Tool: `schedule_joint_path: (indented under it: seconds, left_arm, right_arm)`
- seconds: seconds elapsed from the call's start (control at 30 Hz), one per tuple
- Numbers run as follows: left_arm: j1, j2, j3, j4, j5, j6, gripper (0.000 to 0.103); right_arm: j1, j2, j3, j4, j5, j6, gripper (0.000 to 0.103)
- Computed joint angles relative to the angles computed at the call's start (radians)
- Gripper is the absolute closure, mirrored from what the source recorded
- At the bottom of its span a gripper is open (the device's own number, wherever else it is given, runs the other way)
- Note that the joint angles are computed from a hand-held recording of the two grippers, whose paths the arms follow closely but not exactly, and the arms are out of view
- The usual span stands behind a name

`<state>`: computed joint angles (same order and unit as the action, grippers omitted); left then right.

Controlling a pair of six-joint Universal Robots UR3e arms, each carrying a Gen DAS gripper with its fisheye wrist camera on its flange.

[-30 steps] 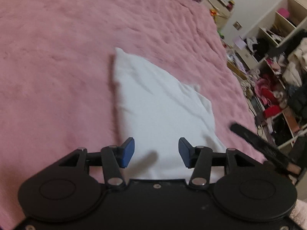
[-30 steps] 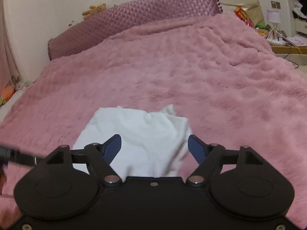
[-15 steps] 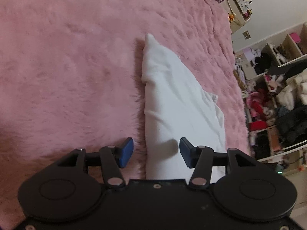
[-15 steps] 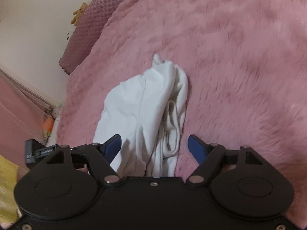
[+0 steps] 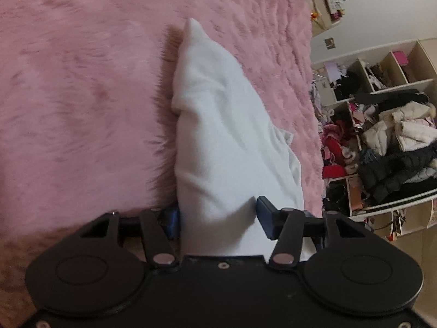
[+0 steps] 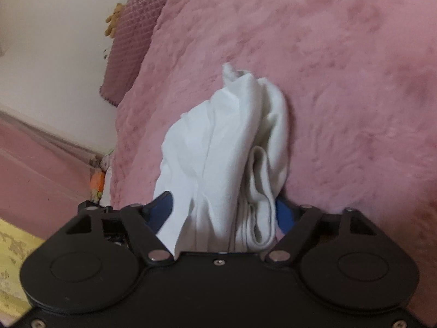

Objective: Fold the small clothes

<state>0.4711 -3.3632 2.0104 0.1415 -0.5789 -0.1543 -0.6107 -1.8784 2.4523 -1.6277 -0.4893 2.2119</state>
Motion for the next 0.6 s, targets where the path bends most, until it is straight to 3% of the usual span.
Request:
schedule_joint_path:
  seconds: [0.07,0.1,0.13,0.2,0.3,0.43,0.53,0.6]
  left_arm:
    - [0.023,-0.015,0.027,-0.037,0.025,0.032,0.055]
    - [0.033,-0.024,0.040,-0.055,0.036,0.046,0.069]
    - [0.056,-0.046,0.061,-0.099,0.052,0.088,0.073]
    - [0.114,-0.089,0.122,-0.210,0.098,0.172,0.076]
    - [0.119,-0.074,0.126,-0.229,0.114,0.184,0.079]
    - [0.116,-0.040,0.102,-0.206,0.137,0.156,0.083]
    - [0.172,-0.033,0.143,-0.368,0.178,0.305,0.083]
    - [0.139,0.024,0.078,-0.303,0.149,0.263,0.083]
  right_arm:
    - [-0.006,0.013,-0.007,0.016,-0.004,-0.016,0.049]
    - [-0.020,0.006,-0.008,0.060,0.002,-0.048,0.051]
    - [-0.032,-0.004,-0.007,0.085,0.002,-0.066,0.052]
    - [-0.065,-0.044,-0.017,0.200,0.007,-0.134,0.053]
    - [-0.086,-0.081,-0.024,0.283,0.014,-0.175,0.054]
    - [-0.064,-0.113,-0.026,0.255,0.025,-0.120,0.057]
    - [-0.061,-0.185,-0.047,0.285,0.021,-0.101,0.057]
    - [-0.053,-0.218,-0.049,0.244,0.004,-0.028,0.053]
